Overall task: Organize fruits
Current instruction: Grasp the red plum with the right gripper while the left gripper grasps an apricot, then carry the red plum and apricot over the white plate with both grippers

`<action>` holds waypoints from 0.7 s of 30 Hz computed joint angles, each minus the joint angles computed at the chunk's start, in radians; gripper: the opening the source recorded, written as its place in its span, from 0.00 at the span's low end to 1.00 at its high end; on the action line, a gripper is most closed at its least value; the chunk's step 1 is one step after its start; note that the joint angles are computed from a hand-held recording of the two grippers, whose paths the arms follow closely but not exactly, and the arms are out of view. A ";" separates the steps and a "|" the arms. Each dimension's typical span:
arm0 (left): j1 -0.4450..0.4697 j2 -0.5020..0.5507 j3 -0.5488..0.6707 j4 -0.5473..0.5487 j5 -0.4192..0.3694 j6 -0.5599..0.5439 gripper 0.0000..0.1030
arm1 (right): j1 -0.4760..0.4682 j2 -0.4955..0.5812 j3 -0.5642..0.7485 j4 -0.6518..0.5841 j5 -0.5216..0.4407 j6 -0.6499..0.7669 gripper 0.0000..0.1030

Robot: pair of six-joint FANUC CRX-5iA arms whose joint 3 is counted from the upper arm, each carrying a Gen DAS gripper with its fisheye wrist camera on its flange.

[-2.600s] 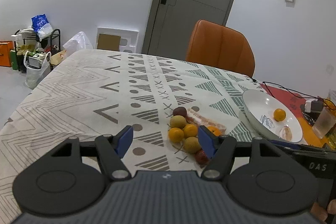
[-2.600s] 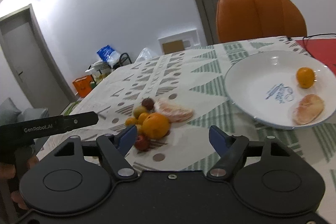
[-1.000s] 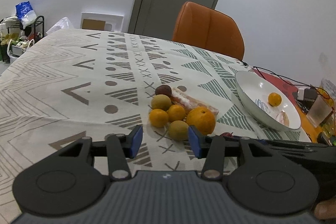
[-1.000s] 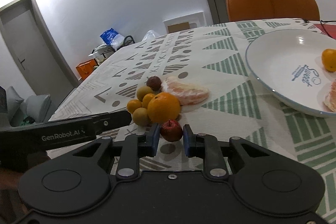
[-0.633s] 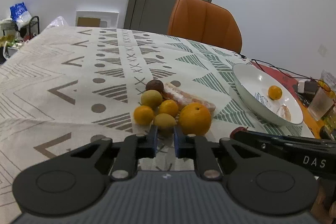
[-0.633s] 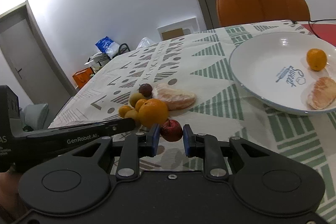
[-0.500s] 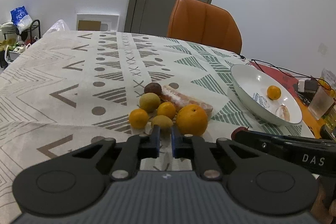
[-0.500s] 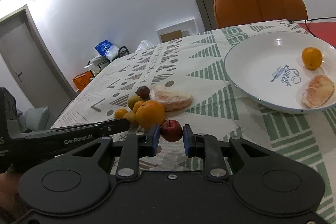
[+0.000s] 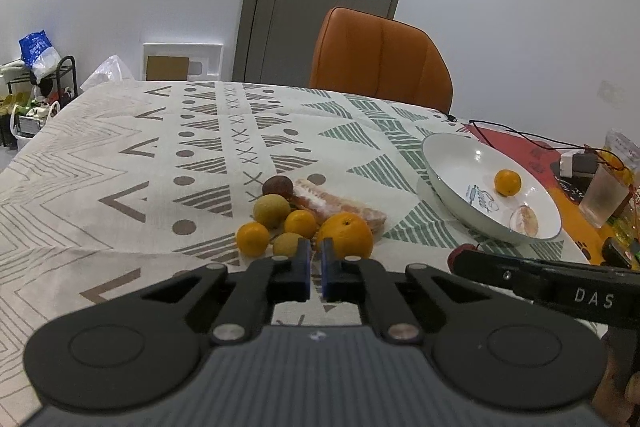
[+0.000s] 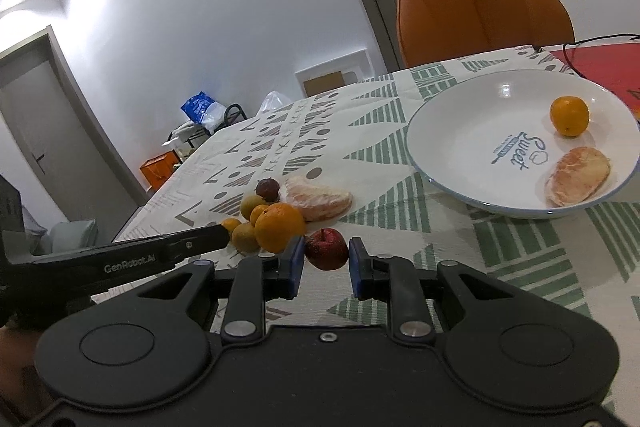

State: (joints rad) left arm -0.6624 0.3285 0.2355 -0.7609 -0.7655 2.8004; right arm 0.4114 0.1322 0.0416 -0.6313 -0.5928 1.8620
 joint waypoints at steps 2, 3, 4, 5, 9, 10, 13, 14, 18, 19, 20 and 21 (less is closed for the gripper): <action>0.000 0.008 0.012 0.004 -0.027 0.003 0.09 | 0.001 0.001 0.000 0.002 0.002 -0.002 0.22; 0.001 0.015 0.021 0.008 -0.042 -0.004 0.09 | 0.001 0.001 0.000 0.002 0.001 -0.002 0.22; 0.003 0.023 0.031 0.017 -0.060 -0.017 0.10 | 0.001 0.001 0.000 0.003 0.001 -0.002 0.22; 0.007 0.028 0.035 0.023 -0.065 -0.026 0.14 | 0.000 0.003 0.002 0.004 0.000 -0.003 0.22; 0.020 0.037 0.033 0.033 -0.054 -0.022 0.23 | 0.002 0.009 0.002 0.019 0.001 -0.019 0.22; 0.023 0.037 0.030 0.039 -0.047 -0.025 0.23 | 0.002 0.011 0.002 0.023 0.003 -0.022 0.22; 0.034 0.053 0.044 0.062 -0.049 -0.047 0.23 | 0.003 0.017 0.003 0.036 0.005 -0.036 0.22; 0.037 0.055 0.044 0.065 -0.041 -0.049 0.23 | 0.003 0.019 0.004 0.038 0.005 -0.038 0.22; 0.042 0.070 0.058 0.073 -0.048 -0.066 0.23 | 0.001 0.028 0.008 0.049 0.003 -0.051 0.22; 0.045 0.073 0.062 0.078 -0.051 -0.068 0.25 | 0.001 0.029 0.009 0.052 0.003 -0.055 0.22; 0.046 0.075 0.062 0.078 -0.051 -0.063 0.26 | 0.001 0.031 0.010 0.053 0.002 -0.056 0.22; 0.045 0.075 0.061 0.072 -0.049 -0.054 0.27 | 0.000 0.032 0.011 0.053 0.001 -0.056 0.22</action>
State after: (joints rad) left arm -0.6177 0.4035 0.2969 -0.6890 -0.8148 2.7460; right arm 0.4112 0.1642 0.0528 -0.5782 -0.5913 1.8058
